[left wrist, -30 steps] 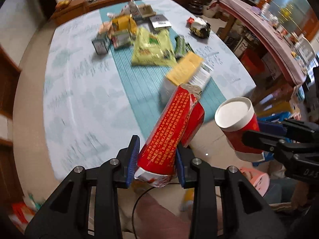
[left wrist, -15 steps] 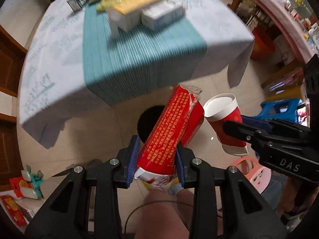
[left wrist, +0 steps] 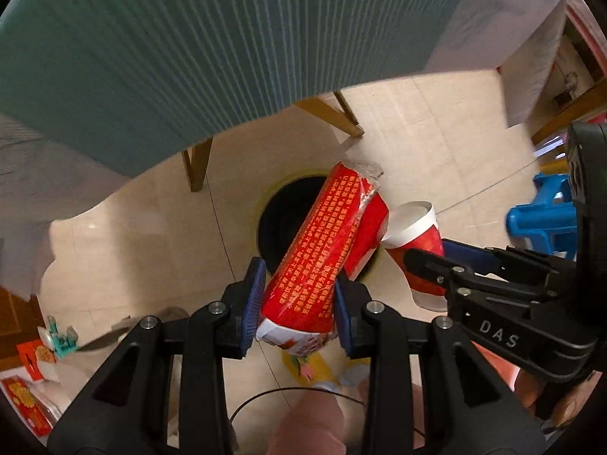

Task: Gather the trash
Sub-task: 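Open left tool over black bin while right tool releases cup into it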

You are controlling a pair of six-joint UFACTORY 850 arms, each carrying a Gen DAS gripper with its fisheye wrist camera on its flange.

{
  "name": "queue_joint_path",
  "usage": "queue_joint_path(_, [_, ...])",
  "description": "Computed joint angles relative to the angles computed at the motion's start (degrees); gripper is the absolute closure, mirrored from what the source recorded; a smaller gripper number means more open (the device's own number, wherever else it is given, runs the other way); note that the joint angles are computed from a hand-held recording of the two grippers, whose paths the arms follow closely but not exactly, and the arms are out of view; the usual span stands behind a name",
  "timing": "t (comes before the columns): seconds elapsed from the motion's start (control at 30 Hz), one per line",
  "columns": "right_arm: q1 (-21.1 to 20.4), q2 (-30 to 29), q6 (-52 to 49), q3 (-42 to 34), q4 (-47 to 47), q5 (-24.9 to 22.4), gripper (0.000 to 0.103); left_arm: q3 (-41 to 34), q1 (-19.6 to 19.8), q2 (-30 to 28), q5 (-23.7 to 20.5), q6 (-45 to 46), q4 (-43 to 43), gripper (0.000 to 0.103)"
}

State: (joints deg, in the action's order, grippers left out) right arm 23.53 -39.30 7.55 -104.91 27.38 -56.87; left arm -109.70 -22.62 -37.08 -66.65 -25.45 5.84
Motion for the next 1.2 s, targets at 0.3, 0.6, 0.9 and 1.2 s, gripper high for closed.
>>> queue_joint_path(0.3, [0.02,-8.09,-3.65,2.91,8.38,9.12,0.055,3.75,-0.43,-3.63,7.40,0.06,1.98,0.056])
queue_joint_path(0.6, [0.13,-8.08,-3.95,5.07,10.67,14.77,0.028,6.13,-0.33,-2.05,9.86,0.84,3.13,0.036])
queue_joint_path(0.9, [0.85,2.45,1.99,9.19,5.90,13.00,0.028,7.31,1.40,3.81,8.91,2.38,0.94,0.036])
queue_joint_path(1.2, [1.58,9.79,10.01,6.45,0.48,10.82,0.028,-2.20,1.74,7.61,1.26,3.01,-0.21,0.036])
